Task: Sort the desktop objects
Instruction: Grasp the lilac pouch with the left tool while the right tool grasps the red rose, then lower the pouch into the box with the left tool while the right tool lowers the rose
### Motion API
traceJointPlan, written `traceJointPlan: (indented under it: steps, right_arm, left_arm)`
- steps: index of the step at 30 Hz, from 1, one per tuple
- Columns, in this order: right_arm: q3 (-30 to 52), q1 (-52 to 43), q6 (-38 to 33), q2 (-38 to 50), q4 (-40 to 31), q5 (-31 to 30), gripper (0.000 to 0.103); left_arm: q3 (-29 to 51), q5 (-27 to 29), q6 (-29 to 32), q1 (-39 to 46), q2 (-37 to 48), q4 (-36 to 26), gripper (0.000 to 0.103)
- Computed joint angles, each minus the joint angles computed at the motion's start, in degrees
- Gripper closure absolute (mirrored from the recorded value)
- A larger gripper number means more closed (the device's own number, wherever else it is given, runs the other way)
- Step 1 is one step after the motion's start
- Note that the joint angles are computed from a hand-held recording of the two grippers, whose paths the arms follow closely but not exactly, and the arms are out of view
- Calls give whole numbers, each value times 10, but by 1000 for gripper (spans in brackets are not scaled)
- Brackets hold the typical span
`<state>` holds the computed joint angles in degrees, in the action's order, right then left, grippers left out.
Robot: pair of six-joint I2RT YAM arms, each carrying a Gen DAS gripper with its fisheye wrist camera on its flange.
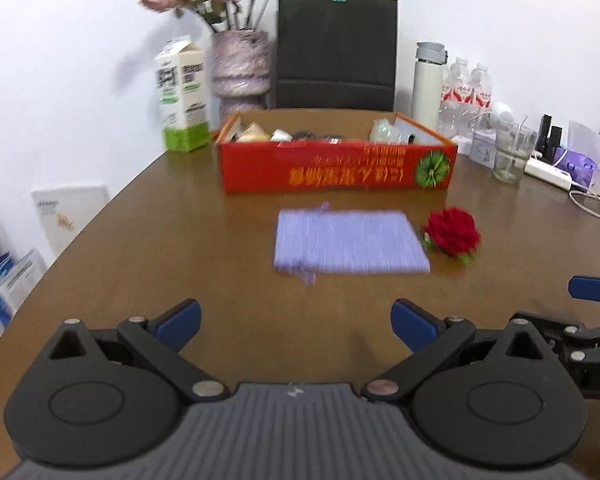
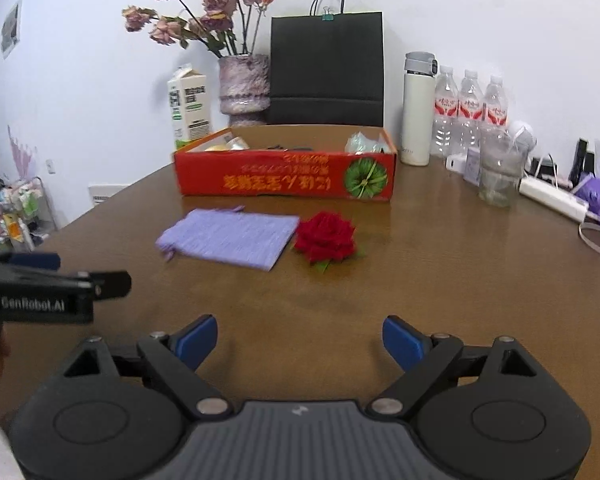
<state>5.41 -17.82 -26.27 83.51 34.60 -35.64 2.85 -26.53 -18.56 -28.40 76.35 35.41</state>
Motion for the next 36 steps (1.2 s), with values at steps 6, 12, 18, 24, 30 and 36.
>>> traceJointPlan:
  steps: [6, 12, 18, 24, 30, 36]
  right_arm:
    - [145, 105, 41, 147, 15, 91, 14]
    - [254, 156, 48, 239, -5, 127, 22]
    - [326, 162, 56, 284, -61, 121, 55]
    - [307, 139, 69, 243, -51, 84, 58]
    - [316, 98, 102, 147, -89, 26, 58]
    - [418, 93, 143, 137, -146, 14, 58]
  left_arm:
    - [166, 189, 38, 155, 232, 52, 0]
    - [261, 165, 80, 157, 321, 32, 3]
    - [261, 143, 102, 149, 350, 89, 63]
    - [253, 168, 104, 159, 298, 54, 96]
    - [227, 216, 111, 177, 154, 29, 97]
    - [339, 282, 114, 216, 94, -63, 97]
